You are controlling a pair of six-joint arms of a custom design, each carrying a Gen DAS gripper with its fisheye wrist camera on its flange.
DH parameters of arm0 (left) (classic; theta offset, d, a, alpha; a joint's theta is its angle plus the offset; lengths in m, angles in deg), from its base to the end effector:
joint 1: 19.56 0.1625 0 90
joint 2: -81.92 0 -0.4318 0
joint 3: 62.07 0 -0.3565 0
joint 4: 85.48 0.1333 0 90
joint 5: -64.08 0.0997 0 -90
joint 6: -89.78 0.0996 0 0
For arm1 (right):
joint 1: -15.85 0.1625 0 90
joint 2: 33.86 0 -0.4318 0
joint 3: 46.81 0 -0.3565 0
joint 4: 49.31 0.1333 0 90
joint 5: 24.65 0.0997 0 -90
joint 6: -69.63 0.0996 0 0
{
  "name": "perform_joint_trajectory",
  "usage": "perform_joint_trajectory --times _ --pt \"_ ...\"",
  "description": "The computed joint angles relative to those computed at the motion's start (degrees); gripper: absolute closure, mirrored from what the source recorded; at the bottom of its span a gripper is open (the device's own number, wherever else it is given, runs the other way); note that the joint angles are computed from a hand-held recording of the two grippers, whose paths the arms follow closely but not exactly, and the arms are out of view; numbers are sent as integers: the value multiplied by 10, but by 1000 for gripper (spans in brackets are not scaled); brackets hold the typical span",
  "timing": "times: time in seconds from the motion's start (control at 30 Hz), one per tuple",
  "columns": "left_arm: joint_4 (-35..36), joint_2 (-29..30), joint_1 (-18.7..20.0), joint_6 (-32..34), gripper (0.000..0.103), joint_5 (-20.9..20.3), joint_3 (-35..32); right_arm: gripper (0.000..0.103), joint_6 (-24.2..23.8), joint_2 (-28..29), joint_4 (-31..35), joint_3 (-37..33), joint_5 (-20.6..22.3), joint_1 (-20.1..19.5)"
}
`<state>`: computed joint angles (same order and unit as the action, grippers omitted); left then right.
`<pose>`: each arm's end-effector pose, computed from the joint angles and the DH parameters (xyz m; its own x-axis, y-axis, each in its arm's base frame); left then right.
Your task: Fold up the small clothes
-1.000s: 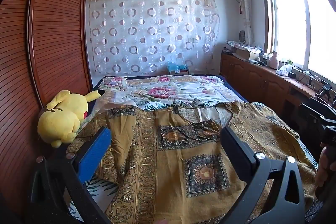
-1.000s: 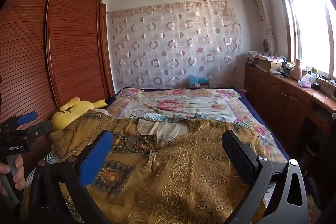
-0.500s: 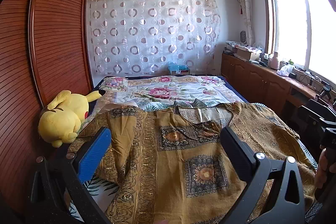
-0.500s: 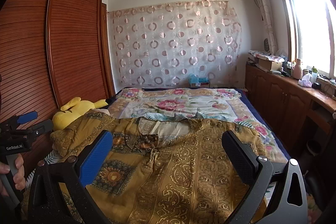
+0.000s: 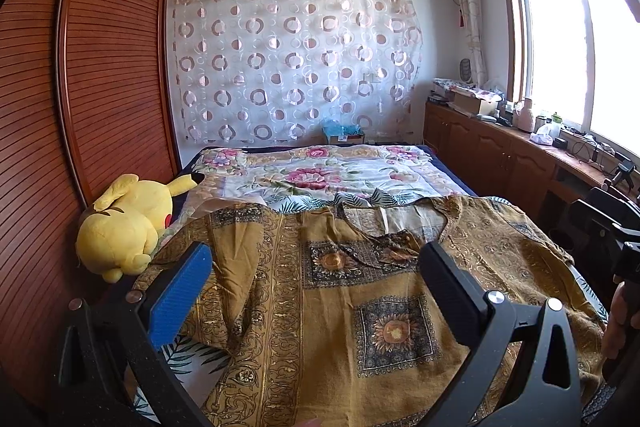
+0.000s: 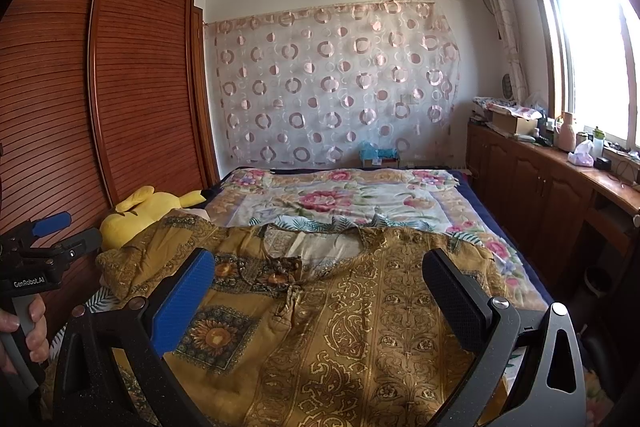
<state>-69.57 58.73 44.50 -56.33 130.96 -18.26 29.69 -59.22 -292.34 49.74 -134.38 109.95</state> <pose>-0.1708 -0.7452 0.0723 -0.6559 0.3969 -0.6421 0.7543 0.3782 -0.5367 0.1432 -0.6034 0.0954 -0.7317 0.1131 0.6722 -0.6259 0.2793 -0.7282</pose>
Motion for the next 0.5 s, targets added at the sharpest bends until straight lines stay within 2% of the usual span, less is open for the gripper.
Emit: perform_joint_trajectory --times 0.5 --pt "0 -6 -1 1 0 -1 4 0 1 0 6 -2 2 -2"
